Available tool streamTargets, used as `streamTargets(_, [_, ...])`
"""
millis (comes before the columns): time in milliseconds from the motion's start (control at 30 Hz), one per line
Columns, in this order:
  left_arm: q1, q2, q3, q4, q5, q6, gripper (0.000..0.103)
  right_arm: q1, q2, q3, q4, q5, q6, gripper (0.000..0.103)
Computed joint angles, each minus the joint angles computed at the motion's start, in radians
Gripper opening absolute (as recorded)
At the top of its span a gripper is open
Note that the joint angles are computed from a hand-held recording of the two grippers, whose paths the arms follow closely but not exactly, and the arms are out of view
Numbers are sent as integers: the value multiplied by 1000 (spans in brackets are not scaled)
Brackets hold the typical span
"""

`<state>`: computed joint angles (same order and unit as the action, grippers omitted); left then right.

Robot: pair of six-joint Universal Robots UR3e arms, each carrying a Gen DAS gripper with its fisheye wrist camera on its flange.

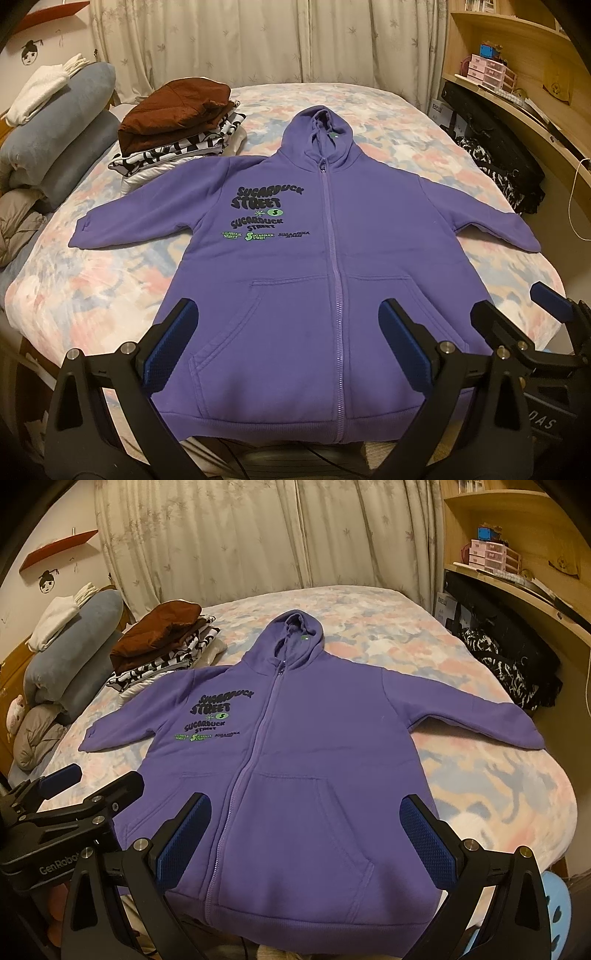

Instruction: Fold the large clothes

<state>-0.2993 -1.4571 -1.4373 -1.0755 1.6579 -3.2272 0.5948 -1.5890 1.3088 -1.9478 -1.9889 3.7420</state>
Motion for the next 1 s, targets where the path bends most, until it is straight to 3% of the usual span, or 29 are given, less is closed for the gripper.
streamTargets(1000, [2, 20, -42, 16, -8, -5, 94, 3, 2, 57, -51, 15, 13, 103])
